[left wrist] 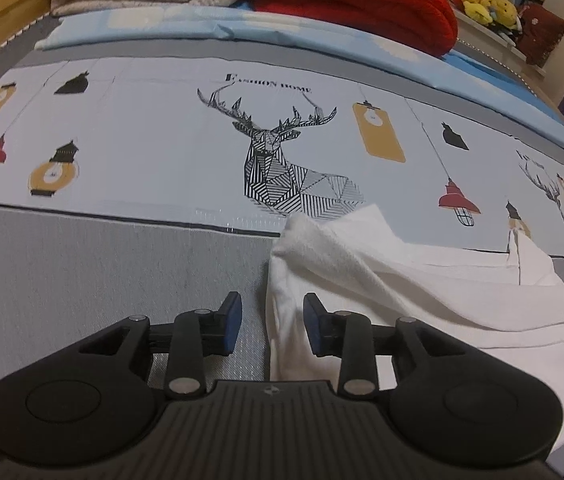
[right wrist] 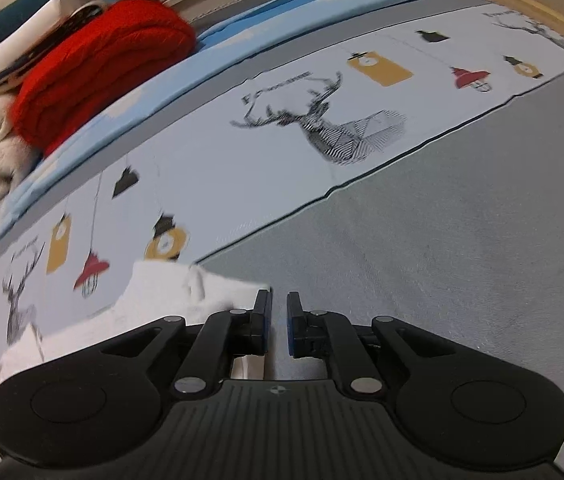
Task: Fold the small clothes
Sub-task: 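Lower the folded hem onto the shirt with both tools and release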
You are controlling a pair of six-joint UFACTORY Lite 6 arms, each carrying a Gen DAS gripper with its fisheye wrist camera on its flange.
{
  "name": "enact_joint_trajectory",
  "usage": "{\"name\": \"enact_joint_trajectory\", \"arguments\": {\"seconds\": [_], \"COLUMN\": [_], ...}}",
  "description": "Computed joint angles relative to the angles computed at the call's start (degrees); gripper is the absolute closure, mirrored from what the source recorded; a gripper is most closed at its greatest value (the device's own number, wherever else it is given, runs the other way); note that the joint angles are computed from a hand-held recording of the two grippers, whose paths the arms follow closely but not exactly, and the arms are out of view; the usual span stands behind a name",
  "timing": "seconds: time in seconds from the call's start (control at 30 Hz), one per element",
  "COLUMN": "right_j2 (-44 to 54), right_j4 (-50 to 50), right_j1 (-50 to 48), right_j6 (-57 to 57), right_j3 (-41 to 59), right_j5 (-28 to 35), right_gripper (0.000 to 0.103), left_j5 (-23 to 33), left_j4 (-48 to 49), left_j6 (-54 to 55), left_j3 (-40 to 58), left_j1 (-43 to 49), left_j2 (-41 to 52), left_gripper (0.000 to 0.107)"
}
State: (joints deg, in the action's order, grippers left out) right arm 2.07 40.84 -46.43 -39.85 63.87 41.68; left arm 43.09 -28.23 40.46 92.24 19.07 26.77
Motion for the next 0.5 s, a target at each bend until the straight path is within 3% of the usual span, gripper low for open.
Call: {"name": "enact_joint_trajectory", "arguments": {"seconds": [0.13,0.23,0.5], "right_j2": [0.4,0.1,3.6], "right_j4": [-2.5,-4.1,-7.3], "right_j1": [0.4,3.3,12.4], "right_j6": [-4.9,-8.3,-4.5], "right_j3": [-0.1,-1.2,-0.3], "right_j5": [3.8,3.8,-4.8], "right_gripper": [0.078,0.077,0.077], "left_j5": [1.6,1.7,3.0], "left_j4": [2.7,4.1,4.5], "left_j6": [-4.2,-6.2,-9.3], "left_j3": [0.8,1.1,5.4], "left_j1": [-0.5,-1.0,-1.2], "left_j2": [1.0,1.5,5.7], "left_gripper": [0.067,0.067,0.067]}}
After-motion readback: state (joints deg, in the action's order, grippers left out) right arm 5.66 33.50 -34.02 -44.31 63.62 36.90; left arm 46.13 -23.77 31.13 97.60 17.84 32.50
